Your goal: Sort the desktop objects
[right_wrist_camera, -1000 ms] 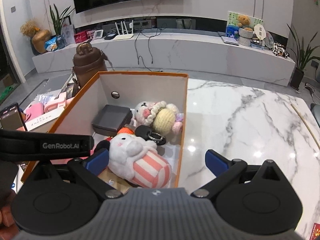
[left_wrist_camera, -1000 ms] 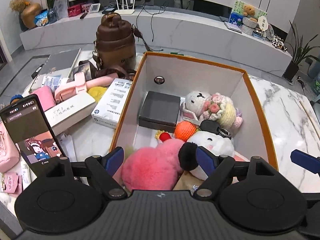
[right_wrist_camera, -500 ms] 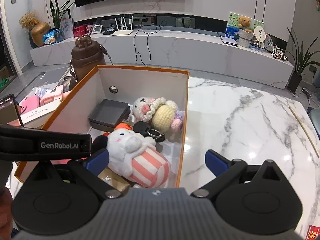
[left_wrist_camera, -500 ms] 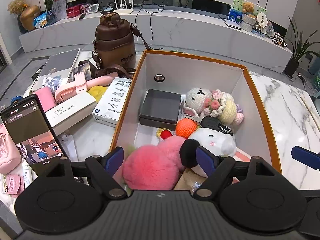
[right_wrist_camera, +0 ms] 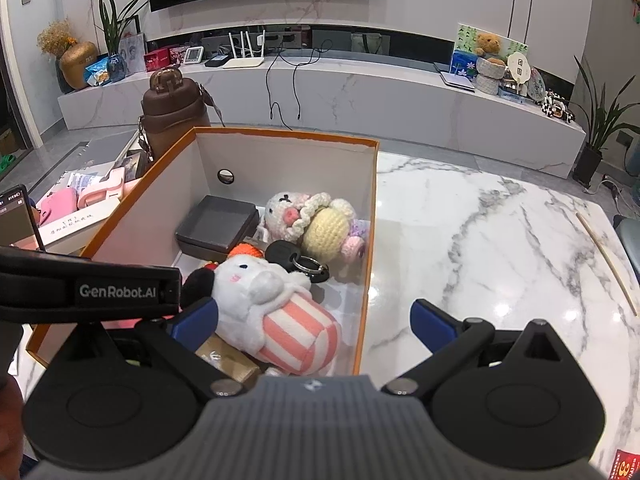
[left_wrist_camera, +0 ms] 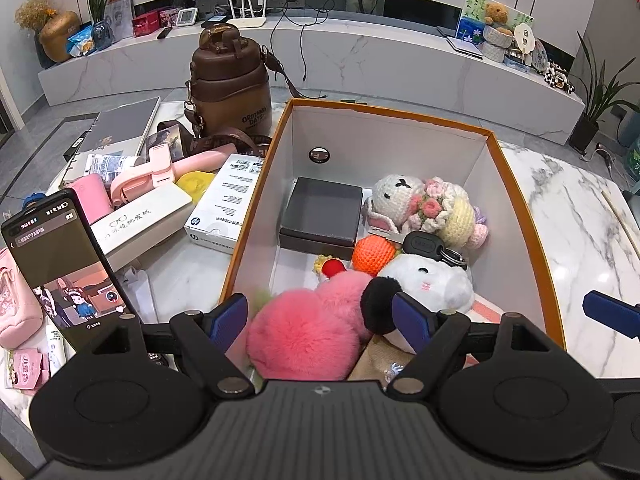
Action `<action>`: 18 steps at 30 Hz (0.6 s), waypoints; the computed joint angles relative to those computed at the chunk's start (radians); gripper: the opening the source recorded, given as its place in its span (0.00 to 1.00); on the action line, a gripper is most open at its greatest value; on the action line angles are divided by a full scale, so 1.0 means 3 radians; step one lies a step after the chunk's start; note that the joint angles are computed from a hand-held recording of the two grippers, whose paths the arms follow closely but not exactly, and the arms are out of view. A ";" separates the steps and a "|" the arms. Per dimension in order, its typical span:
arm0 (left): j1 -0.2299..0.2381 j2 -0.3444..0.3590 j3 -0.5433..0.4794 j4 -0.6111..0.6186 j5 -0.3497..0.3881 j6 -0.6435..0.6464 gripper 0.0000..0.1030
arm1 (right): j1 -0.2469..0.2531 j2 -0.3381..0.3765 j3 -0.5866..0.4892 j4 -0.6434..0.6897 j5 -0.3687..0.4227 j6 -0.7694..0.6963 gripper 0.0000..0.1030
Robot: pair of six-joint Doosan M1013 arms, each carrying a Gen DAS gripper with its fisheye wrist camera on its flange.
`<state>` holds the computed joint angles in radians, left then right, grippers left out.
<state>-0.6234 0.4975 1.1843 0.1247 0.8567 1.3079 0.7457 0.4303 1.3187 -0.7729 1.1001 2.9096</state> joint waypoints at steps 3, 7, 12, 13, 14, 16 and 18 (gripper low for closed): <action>-0.0001 0.0000 0.0001 0.0003 -0.0001 0.0001 0.91 | 0.0000 0.0000 0.0000 0.0001 0.0003 -0.0004 0.99; 0.0005 -0.0005 0.0008 -0.0068 -0.0020 0.0067 0.91 | -0.0006 -0.0002 0.0003 0.0032 -0.0033 -0.0044 0.99; -0.0010 -0.0006 0.0009 -0.0078 -0.0017 0.0144 0.92 | 0.0009 0.0015 -0.0016 0.0034 -0.0065 -0.0126 0.99; -0.0009 -0.0006 0.0010 -0.0084 -0.0018 0.0150 0.92 | 0.0009 0.0016 -0.0018 0.0037 -0.0068 -0.0136 0.99; -0.0009 -0.0008 0.0013 -0.0087 -0.0024 0.0154 0.92 | 0.0009 0.0016 -0.0020 0.0040 -0.0069 -0.0137 0.99; -0.0007 -0.0013 0.0023 -0.0073 -0.0043 0.0147 0.93 | 0.0007 0.0012 -0.0016 0.0046 -0.0077 -0.0121 0.99; -0.0008 -0.0016 0.0027 -0.0055 -0.0060 0.0132 0.93 | 0.0005 0.0011 -0.0017 0.0049 -0.0070 -0.0107 0.99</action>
<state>-0.6256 0.4928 1.1924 0.1082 0.8387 1.3475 0.7472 0.4335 1.3136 -0.7582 1.0792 2.8777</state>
